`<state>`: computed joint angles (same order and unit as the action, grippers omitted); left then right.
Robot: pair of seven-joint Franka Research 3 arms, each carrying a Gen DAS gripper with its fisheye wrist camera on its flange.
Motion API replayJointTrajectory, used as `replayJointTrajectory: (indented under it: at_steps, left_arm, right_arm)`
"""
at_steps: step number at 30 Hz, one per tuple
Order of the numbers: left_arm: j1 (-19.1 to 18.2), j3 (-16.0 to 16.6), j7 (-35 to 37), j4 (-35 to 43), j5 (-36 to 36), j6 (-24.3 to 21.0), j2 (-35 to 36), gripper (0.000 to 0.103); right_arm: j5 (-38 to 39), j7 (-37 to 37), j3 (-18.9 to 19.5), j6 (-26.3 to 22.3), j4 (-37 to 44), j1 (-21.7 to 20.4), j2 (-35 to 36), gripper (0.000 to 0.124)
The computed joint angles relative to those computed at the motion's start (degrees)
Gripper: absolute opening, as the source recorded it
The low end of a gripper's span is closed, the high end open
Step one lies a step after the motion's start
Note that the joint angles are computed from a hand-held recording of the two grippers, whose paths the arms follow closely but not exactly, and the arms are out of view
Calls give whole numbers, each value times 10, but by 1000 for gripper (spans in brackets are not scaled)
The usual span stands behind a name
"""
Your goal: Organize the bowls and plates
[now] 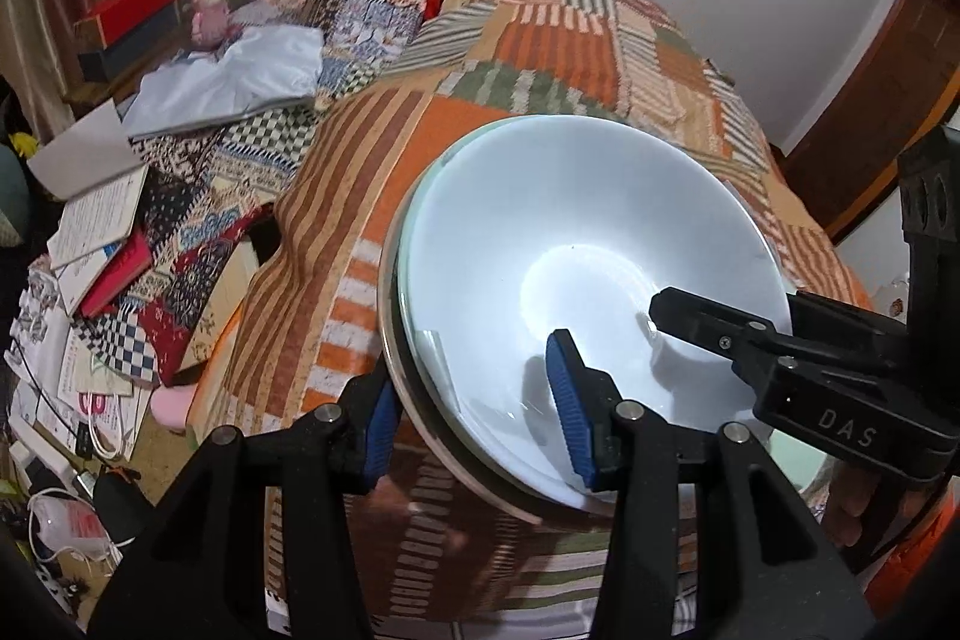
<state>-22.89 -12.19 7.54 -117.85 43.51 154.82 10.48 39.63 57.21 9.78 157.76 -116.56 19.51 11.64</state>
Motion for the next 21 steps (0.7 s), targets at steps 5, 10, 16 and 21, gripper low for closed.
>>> replayJointTrajectory:
  at_steps: [5, 10, 16, 21]
  left_arm:
    - [-5, -2, 4, 22, 3, 7, 6, 46]
    - [-21, -3, 11, 55, 18, -7, 19, 46]
    - [-37, -4, 18, 85, 20, -12, 39, 46]
    - [-52, -3, 31, 109, 15, -15, 57, 46]
  right_arm:
    - [16, -16, -4, 11, -18, -7, -26, 36]
    - [35, -25, -12, 21, -38, -11, -50, 35]
    - [56, -32, -23, 34, -63, -13, -75, 35]
    - [61, -31, -31, 44, -87, -13, -95, 35]
